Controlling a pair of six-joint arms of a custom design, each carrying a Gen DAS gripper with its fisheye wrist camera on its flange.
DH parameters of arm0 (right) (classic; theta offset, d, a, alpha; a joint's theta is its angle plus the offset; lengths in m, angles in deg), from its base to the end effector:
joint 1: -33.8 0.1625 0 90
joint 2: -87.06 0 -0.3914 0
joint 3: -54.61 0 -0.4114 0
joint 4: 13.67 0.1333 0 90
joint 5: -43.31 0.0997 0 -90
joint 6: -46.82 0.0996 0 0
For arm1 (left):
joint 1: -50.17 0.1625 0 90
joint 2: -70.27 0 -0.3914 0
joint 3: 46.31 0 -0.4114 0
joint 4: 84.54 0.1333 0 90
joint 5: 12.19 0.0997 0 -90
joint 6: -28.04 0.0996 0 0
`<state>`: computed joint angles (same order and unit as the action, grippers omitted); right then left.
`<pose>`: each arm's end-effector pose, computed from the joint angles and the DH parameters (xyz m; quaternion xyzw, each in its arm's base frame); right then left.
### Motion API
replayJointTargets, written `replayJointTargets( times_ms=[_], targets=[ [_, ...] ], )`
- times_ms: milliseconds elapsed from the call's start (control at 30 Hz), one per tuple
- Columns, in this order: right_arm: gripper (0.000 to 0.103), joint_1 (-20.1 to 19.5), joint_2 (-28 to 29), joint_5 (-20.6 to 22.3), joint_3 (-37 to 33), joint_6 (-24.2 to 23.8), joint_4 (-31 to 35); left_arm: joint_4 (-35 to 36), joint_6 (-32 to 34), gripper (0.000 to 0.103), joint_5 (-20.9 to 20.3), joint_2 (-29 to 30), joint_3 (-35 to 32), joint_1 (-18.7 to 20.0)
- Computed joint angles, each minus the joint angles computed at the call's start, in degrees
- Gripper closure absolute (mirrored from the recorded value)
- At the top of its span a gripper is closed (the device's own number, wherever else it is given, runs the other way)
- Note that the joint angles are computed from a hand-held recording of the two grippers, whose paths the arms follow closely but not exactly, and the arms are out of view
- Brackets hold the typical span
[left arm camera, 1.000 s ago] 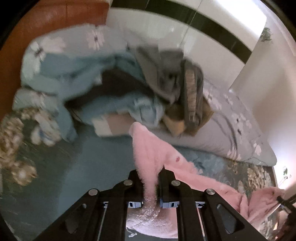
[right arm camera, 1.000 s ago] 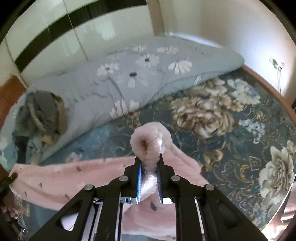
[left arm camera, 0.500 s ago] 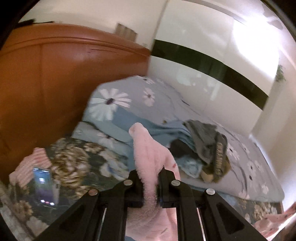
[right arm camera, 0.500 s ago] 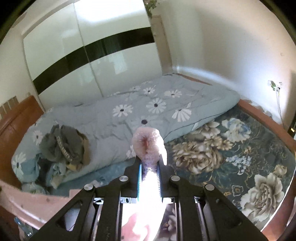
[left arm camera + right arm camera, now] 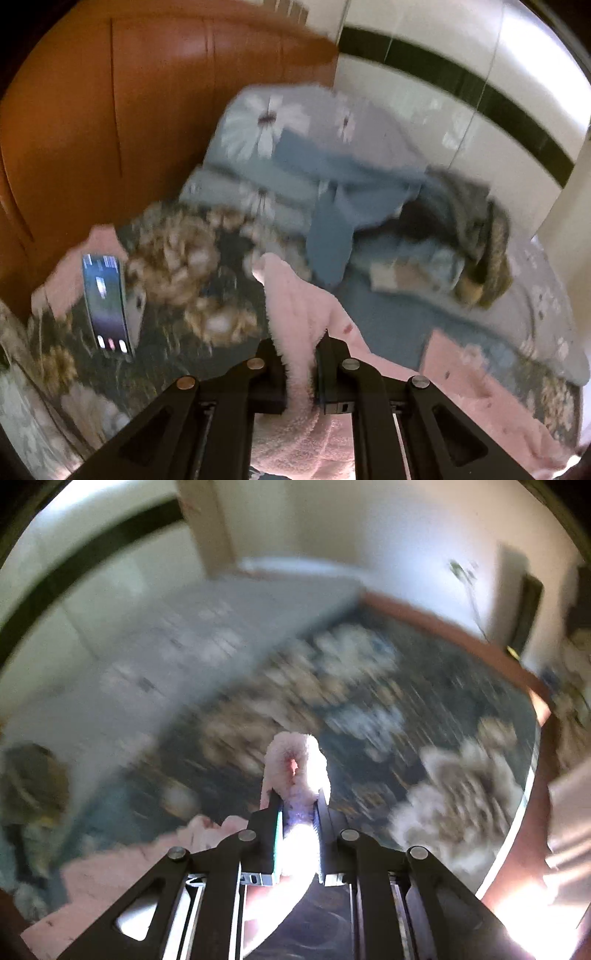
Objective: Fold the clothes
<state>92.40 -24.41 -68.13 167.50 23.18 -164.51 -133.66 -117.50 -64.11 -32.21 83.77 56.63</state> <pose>-0.1249 -0.3907 0.5552 -0.1497 -0.8452 0.3572 0.3683 -0.2202 -0.2209 0.2325 -0.2451 0.7644 -0.4662 0.3718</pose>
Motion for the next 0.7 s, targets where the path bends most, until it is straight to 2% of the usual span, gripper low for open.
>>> replayJointTargets(
  times_ms=[167, 300, 367, 400, 500, 567, 633, 700],
  targets=[
    [0.089, -10.05, 2.13, 0.26, 0.87, 1.67, 3.02, -11.49, 3.84, 0.092, -3.19, 0.86, 5.65, 3.49],
    [0.085, -13.56, 1.74, 2.30, 1.91, -2.27, 4.79, -16.97, 4.81, 0.092, -4.96, 1.38, 8.45, 5.07],
    [0.081, -13.89, 0.71, 2.68, 2.79, -6.36, 4.61, -18.27, 4.64, 0.092, -5.50, 1.28, 9.22, 5.34],
    [0.076, -13.76, 0.06, 2.52, 3.31, -8.23, 4.16, -18.77, 4.58, 0.092, -5.72, 1.18, 9.53, 5.46],
    [0.072, -13.09, -2.81, 2.23, 4.90, -11.06, 2.82, -20.26, 5.06, 0.092, -6.13, 2.11, 9.69, 5.90],
    [0.066, -12.58, -4.95, 4.73, 5.80, -12.62, 2.71, -21.09, 5.76, 0.092, -6.03, 2.84, 9.57, 6.49],
    [0.057, -10.99, -5.88, 7.27, 6.13, -14.56, 3.70, -21.71, 6.68, 0.092, -5.55, 3.33, 9.33, 7.46],
    [0.054, -8.89, -4.57, 9.55, 5.33, -15.77, 5.76, -22.80, 7.27, 0.092, -4.87, 3.84, 9.25, 8.37]
  ],
)
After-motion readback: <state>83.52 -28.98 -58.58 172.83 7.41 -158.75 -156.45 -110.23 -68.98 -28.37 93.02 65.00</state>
